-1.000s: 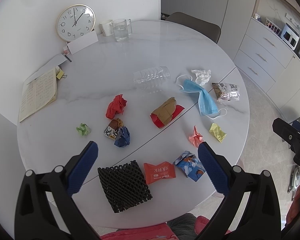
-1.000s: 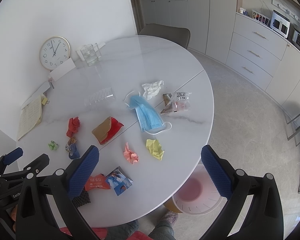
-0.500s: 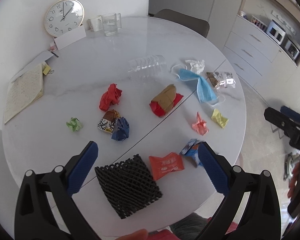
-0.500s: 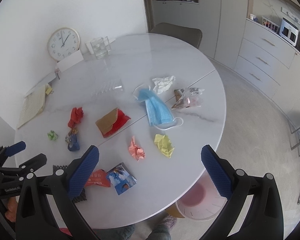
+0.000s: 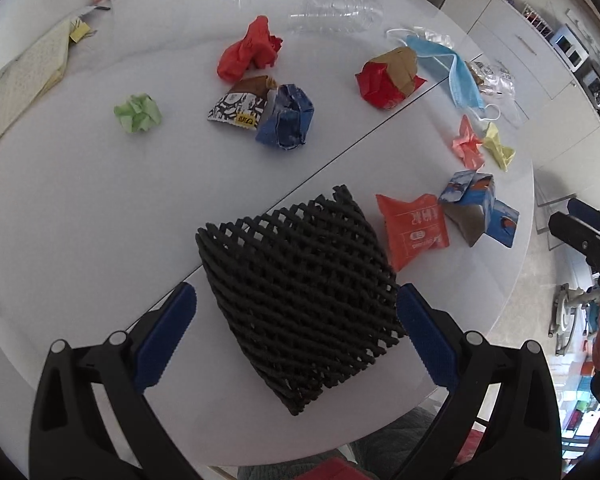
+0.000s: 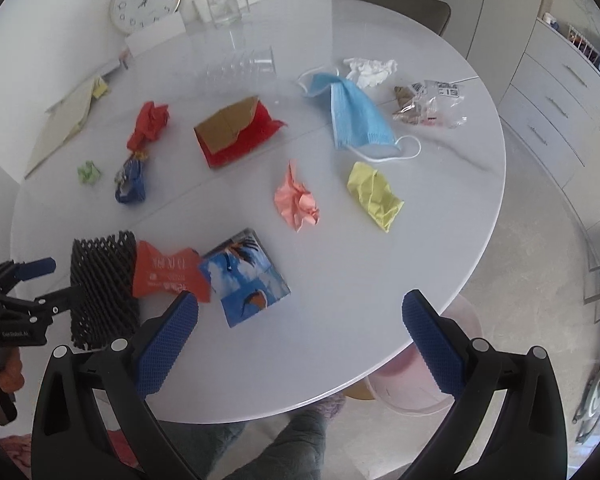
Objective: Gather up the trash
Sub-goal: 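Grasp the black mesh net with the left tool while the right tool grasps the blue snack box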
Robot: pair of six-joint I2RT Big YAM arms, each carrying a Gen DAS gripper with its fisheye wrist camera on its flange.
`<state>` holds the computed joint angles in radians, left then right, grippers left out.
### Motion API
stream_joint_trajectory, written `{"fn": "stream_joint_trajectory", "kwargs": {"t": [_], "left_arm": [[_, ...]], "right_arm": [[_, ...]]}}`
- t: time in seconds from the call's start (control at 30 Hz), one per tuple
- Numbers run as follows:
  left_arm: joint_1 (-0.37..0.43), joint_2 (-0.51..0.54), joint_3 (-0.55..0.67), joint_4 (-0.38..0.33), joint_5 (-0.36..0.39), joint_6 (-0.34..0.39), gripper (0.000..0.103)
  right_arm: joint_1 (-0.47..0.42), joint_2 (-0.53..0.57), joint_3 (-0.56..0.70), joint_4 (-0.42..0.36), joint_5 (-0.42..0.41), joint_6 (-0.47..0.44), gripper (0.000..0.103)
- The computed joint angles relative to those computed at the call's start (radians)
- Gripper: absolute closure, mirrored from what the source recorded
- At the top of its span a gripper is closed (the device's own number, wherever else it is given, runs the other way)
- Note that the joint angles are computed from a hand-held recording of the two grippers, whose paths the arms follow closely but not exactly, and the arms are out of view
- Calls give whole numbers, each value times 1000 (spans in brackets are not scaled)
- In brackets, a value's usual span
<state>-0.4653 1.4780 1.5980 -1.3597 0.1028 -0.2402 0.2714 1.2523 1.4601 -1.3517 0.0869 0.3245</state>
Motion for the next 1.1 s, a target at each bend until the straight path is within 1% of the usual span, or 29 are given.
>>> {"fn": "stream_joint_trajectory", "kwargs": {"t": [0.03,0.07,0.2,0.27,0.37,0.4,0.47,0.5,0.57,0.63,0.67,0.73,0.77,0.8,0.83,0.87,0.93,1.0,1.03,1.07,1.1], "left_arm": [[11,-1,-6,7,25,-8,7],[31,-3,-17,18,67,-31,7],[84,-1,-43,45,179,-86,7],[99,-3,-58,54,206,-100,9],[110,-1,-72,51,238,-118,19],[110,5,-67,46,244,-119,23],[99,16,-59,40,239,-110,24],[95,16,-59,40,234,-103,26],[81,27,-48,32,219,-95,33],[80,34,-42,27,205,-97,44],[79,38,-37,25,200,-103,48],[90,33,-39,24,197,-104,66],[97,32,-39,21,201,-104,71],[106,25,-43,20,211,-97,80],[113,22,-45,24,221,-92,88],[118,21,-44,21,228,-83,88],[117,19,-42,16,220,-62,89],[112,20,-35,7,207,-36,89],[111,18,-30,4,209,-21,89],[112,15,-28,0,210,-11,89],[112,13,-18,-5,215,7,89]], "right_arm": [[-2,3,-1,-1,-14,4,2],[-3,5,-3,0,-18,7,2],[-3,18,-6,3,-20,18,2],[-2,23,-9,6,-19,21,2],[-1,27,-13,10,-21,23,2],[-2,28,-13,10,-20,22,2],[-2,30,-11,11,-14,16,2],[-2,30,-11,12,-13,13,2],[-6,33,-9,14,-16,4,2],[-11,35,-9,21,-35,-10,2],[-13,37,-9,29,-47,-30,2],[-13,44,-5,35,-60,-69,2],[-15,51,-3,40,-81,-95,2],[-18,55,-2,42,-98,-111,2],[-21,63,1,47,-122,-138,2],[-22,72,3,54,-145,-171,2],[-12,98,19,46,-150,-232,2],[7,129,37,36,-133,-298,8],[15,144,45,30,-116,-317,10],[24,163,55,22,-93,-339,14],[26,173,60,14,-88,-347,19]]}}
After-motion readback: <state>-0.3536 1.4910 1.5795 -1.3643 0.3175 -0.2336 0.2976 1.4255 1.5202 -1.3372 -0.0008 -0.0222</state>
